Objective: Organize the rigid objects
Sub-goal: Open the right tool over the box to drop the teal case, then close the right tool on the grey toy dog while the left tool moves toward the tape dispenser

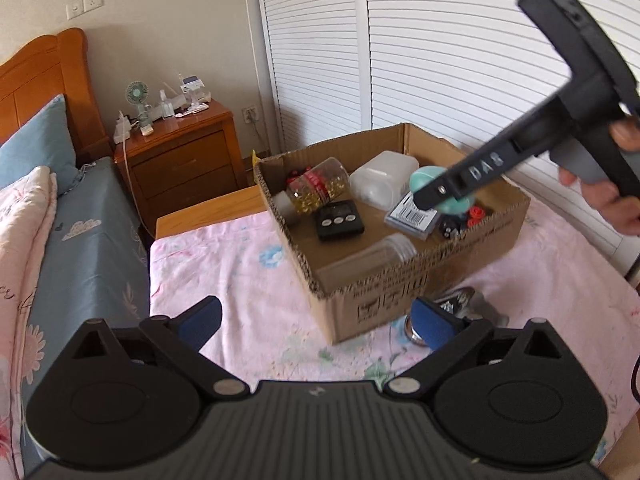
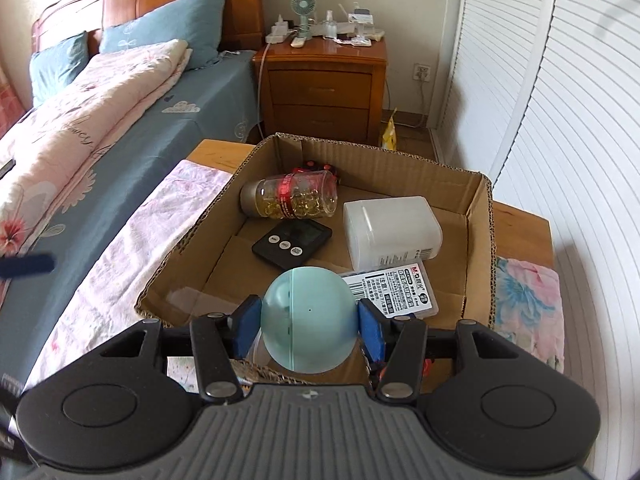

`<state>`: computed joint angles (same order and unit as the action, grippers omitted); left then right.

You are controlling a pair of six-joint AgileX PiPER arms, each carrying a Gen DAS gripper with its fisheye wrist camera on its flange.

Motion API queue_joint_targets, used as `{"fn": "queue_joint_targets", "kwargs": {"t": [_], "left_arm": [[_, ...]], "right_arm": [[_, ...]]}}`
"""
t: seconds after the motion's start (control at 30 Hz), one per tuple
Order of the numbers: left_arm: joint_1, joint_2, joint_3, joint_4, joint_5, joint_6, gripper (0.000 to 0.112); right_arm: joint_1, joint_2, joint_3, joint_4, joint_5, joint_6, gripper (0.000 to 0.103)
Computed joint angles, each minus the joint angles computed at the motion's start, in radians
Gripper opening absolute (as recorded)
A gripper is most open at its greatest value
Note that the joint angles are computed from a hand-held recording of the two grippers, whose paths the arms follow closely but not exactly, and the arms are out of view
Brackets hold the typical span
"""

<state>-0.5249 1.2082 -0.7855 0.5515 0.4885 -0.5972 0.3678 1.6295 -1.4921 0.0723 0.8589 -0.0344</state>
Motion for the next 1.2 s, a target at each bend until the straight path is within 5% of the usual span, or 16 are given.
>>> {"fn": "queue_joint_targets", "kwargs": {"t": [0.07,0.13,0.63,0.93,1.2], "left_arm": [[-0.017,-0.022,0.024,0.021,0.007,-0.033,0.1],[-0.024,-0.048,0.048,0.013,0.002,-0.029,0.1],[-0.042,-0.155,0.157,-0.02,0.005,-0.128,0.1],[-0.071,-0.188,0.21,0.086,0.039,-0.307,0.1],[-0.073,-0.204,0.241,0.121,0.016,-0.381,0.1]], "right_arm": [[0.006,0.001,0.006,-0.018,-0.02,0.04,0.088],[0.007,-0.02,0.029,-0.007,-0.049,0.055,0.103],[0.202,-0.193,0.22,-0.301,0.001,0.404,0.103],[0.291,-0.276,0.47,-0.37,-0.169,0.637,0.103],[0.279,-0.213,0.535,-0.382,-0.296,0.734,0.103]]}}
